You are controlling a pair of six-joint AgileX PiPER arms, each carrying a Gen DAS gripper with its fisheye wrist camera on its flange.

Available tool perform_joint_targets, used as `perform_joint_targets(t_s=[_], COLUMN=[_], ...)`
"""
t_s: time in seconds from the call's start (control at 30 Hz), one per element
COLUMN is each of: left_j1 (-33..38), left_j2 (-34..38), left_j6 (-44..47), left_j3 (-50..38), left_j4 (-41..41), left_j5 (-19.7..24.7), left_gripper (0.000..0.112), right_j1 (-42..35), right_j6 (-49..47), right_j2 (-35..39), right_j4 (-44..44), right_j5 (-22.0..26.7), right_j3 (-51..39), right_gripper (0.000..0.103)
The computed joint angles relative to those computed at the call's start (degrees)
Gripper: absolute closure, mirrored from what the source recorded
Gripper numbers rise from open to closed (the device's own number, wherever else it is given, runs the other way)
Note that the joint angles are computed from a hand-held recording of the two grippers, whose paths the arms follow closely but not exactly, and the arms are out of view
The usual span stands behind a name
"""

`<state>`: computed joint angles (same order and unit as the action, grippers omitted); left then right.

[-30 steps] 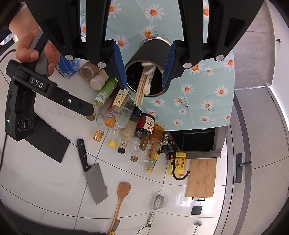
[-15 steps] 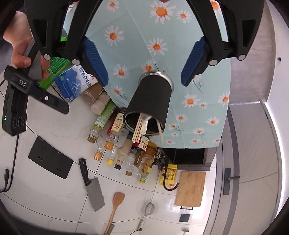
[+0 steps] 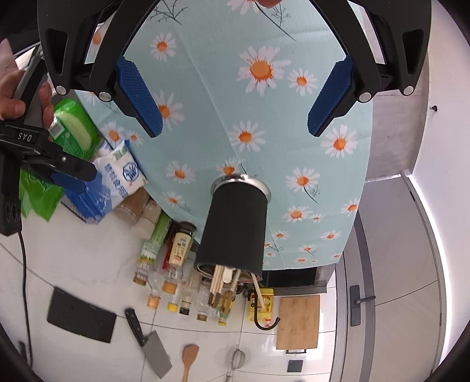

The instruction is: Organize utensils

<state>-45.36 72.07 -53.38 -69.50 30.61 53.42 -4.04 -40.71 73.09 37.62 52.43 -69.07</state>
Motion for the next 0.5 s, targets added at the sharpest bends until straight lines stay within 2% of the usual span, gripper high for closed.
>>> perform_joint_targets(t_s=[0.07,0.13,0.5], left_j1=[-3.39,-6.04,-10.75], left_j2=[0.46,0.97,-0.53], left_j6=[-2.90,-5.41,-11.55], left_j3=[0.81,1.43,5.13], left_j4=[2.76,4.24,4.37], left_j5=[2.43,4.71,6.24], left_gripper=[0.016,0.016,0.016], right_j1=[0.55,0.05,-0.18], right_j6=[-0.81,-1.36,-0.10], right_j2=[-0.99,-0.96,-4.24], right_j4=[-1.09,-0.52,-2.06], right_j5=[-0.79,0.43,0.74], right_j3=[1.96,2.94,8.91], right_gripper=[0.005,0.005,0.005])
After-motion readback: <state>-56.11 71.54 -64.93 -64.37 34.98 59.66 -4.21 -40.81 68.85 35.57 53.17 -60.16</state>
